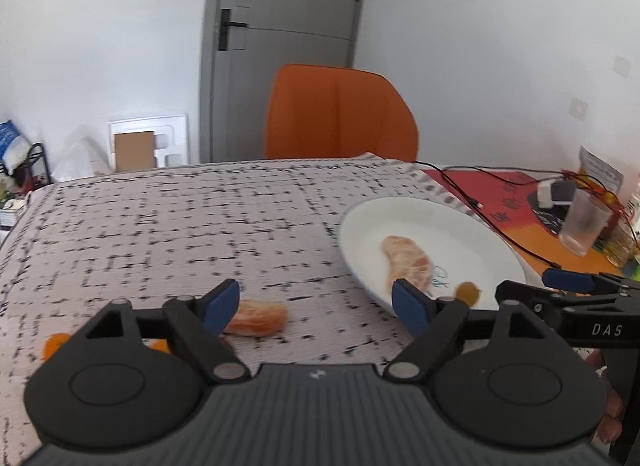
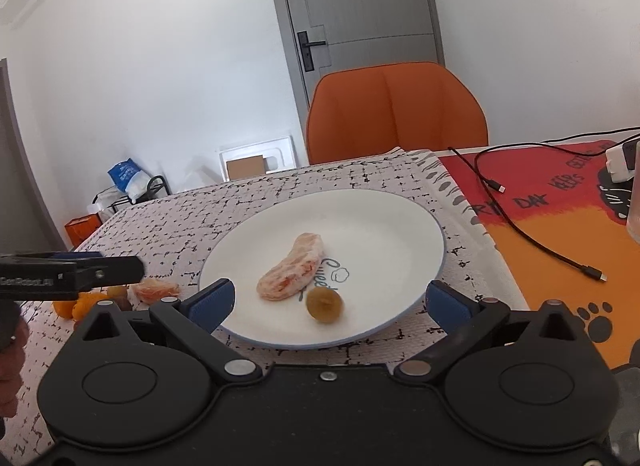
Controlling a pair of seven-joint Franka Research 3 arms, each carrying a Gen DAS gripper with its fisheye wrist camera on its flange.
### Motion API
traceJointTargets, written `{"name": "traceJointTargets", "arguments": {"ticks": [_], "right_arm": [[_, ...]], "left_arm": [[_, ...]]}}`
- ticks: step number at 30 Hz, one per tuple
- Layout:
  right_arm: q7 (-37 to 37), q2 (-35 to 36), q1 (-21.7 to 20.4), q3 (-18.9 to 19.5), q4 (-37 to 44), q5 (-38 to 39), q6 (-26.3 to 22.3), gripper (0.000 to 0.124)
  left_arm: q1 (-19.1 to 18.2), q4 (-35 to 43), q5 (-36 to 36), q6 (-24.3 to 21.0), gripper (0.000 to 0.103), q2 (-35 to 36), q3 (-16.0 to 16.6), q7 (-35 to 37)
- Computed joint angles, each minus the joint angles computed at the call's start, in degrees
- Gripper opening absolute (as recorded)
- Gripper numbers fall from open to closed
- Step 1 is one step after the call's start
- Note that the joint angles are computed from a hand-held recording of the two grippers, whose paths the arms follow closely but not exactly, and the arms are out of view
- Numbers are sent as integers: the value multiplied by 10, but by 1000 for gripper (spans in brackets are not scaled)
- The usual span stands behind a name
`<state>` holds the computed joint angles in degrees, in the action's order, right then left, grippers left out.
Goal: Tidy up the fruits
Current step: 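Lower the pomelo segment onto the plate and open the right gripper, then move the right gripper back to the fruit cluster toward the brown kiwi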
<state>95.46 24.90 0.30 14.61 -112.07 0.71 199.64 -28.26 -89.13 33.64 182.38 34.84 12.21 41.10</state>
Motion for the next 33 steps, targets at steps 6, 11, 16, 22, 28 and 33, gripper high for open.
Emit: {"name": "traceJointTargets", "arguments": {"ticks": [6, 11, 16, 22, 28, 33], "right_arm": [[-7, 3, 15, -6, 10, 6, -5, 103], [-11, 11, -11, 30, 19, -23, -8, 103], [-3, 25, -50, 79, 32, -67, -18, 103], [-6, 42, -70, 113, 48, -87, -27, 103], [-24, 55, -72, 130, 64, -88, -40, 103], [-48, 67, -81, 155, 76, -84, -49, 103]], "left_arm": [[-60, -43, 21, 5, 86, -23, 86, -63], [-108, -77, 48, 13, 86, -36, 154, -125], [-129, -98, 71, 9, 86, -43, 188, -171], [-148, -118, 116, 7, 86, -52, 219, -232], [-153, -130, 164, 7, 86, -59, 237, -291], [-166, -136, 208, 17, 86, -59, 264, -352]]}}
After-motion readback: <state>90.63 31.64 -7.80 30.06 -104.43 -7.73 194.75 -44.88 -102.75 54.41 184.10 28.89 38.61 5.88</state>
